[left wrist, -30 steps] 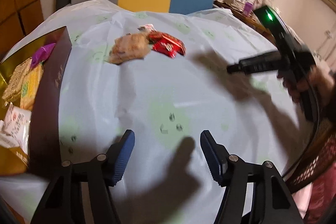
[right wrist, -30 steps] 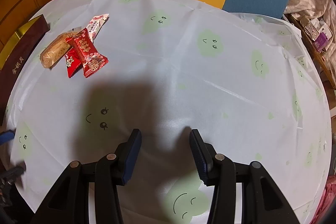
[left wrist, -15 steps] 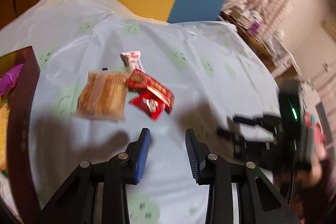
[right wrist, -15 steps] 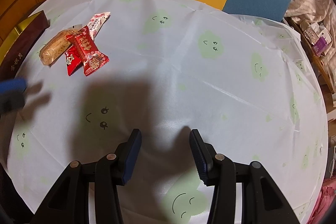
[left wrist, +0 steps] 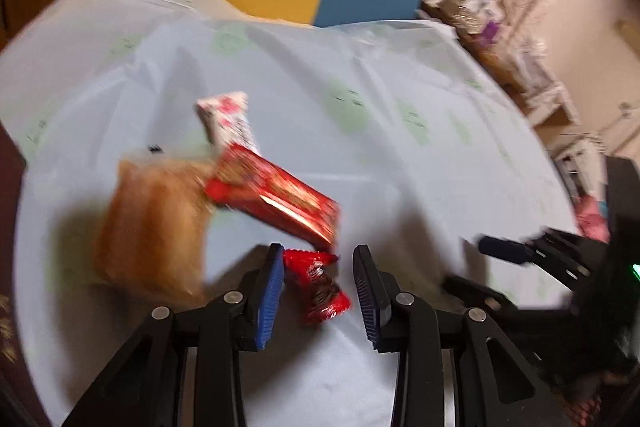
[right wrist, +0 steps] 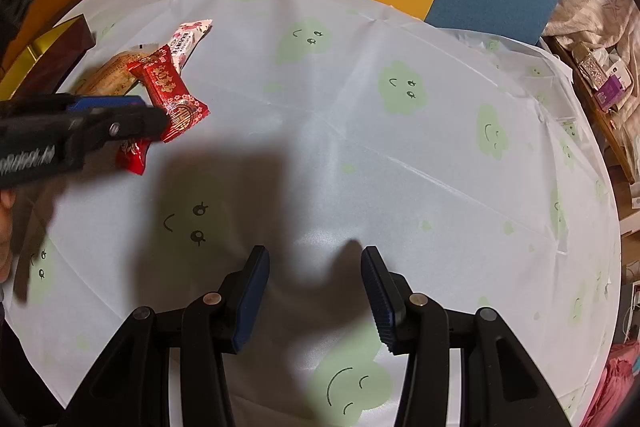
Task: Organize snacks
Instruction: 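Reach the left gripper to the small red candy and grasp it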
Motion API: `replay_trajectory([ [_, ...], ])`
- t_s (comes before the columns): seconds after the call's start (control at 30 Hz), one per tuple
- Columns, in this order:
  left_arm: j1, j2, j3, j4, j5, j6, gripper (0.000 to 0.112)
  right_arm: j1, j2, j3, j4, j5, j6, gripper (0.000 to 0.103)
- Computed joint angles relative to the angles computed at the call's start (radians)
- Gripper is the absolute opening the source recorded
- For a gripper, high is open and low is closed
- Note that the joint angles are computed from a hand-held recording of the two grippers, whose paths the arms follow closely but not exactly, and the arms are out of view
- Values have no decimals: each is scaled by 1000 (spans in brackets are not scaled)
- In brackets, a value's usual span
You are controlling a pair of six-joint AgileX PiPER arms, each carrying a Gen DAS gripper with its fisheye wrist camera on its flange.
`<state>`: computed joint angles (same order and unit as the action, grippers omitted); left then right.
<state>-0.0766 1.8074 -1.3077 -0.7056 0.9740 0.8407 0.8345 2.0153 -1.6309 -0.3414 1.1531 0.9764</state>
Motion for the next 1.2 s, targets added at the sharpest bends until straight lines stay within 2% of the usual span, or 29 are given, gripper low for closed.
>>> replay_trajectory([
  [0.23, 50, -54, 66, -9, 33, 97, 35, 3, 4, -6, -4, 7, -1, 49],
  [0.33, 47, -65, 77, 10, 9, 100, 36, 2, 5, -9, -4, 10, -2, 49],
  [0.5, -16, -46, 48, 73, -40, 13, 36, 7, 11, -19, -6, 18, 1, 49],
  [0.6, -71, -50, 44, 124, -86, -47, 41, 7, 12, -19, -6, 19, -1, 49],
  [0.63, -85, -53, 47, 141, -105, -67, 40, 7, 13, -20, -7, 20, -1, 49],
  [0.7, -116, -76, 84, 199, -186, -108, 19, 7, 13, -19, -6, 19, -1, 49],
  [0.93, -17, -172, 232, 78, -185, 114, 17, 15, 13, -18, -12, 20, -6, 49],
  [1.1, 117, -347, 471, -61, -224, 449, 18, 18, 6, -11, -17, 13, 4, 48],
  [1.2, 227, -390, 539, -140, -178, 573, 18, 24, 2, -3, -27, 1, 15, 48],
])
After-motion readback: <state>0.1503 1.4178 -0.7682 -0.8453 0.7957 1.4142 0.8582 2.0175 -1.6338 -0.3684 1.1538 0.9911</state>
